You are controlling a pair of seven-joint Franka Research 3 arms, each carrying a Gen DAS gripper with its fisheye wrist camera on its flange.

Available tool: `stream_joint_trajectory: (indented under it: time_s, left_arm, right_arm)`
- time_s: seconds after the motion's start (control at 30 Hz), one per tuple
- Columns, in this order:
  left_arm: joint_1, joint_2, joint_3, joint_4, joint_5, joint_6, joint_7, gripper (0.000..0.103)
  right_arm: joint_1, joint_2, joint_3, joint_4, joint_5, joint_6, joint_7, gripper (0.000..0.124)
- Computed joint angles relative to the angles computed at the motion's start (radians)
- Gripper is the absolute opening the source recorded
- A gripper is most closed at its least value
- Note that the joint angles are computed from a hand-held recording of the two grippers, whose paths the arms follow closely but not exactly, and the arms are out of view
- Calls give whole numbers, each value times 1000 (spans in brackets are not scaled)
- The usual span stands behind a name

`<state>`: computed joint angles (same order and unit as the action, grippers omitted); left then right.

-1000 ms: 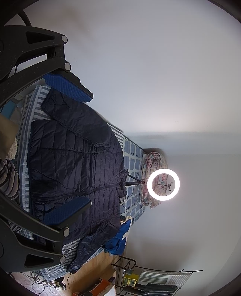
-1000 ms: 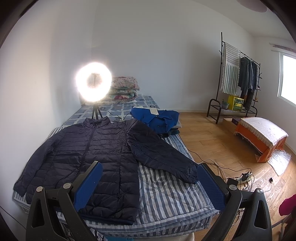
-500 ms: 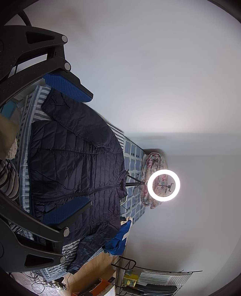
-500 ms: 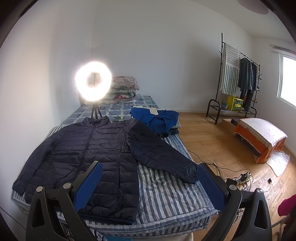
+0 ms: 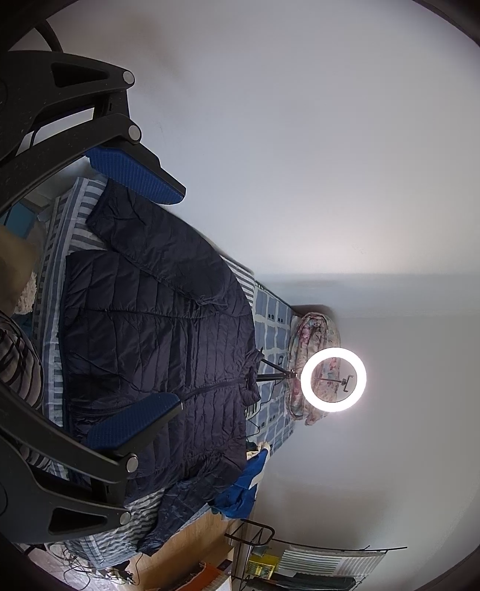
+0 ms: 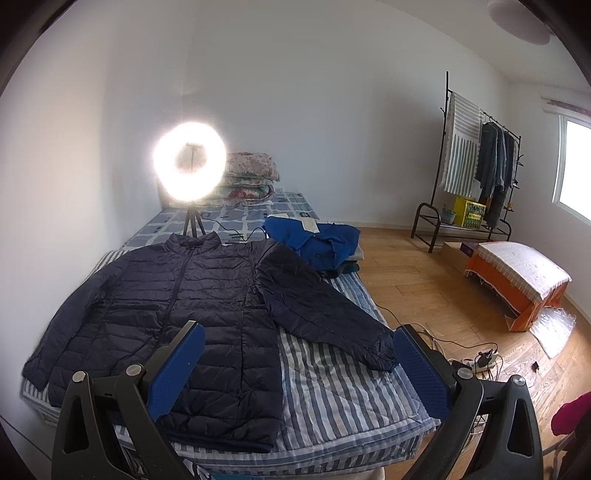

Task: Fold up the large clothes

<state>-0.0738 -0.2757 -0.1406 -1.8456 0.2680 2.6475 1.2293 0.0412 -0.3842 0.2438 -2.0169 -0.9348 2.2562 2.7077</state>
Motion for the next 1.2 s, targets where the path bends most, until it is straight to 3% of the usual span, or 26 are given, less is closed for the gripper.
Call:
stream_joint_trajectory:
  time_s: [0.37,0.87,0.97,1.07,1.2]
  left_arm:
    - [33,-18,14,-49,32,23,-20,103]
    - [59,-66,32,-148,43,59,21,103]
    - [55,-83,42,-175,31,47,38,103]
    - [89,-113,24,-219,68,42,-2,103]
    - [104,-145,23,-266,92,21,-26,103]
  right_arm:
    - [47,112,-5,111,-34,11,-29,103]
    - [202,344,-88,348,-102,55,-110,103]
    - [238,412,-120,413,-83,107,-140,103]
    - [257,497,-157,479,7,233,-213,103]
    - [254,620,-177,553,162,461,-353,103]
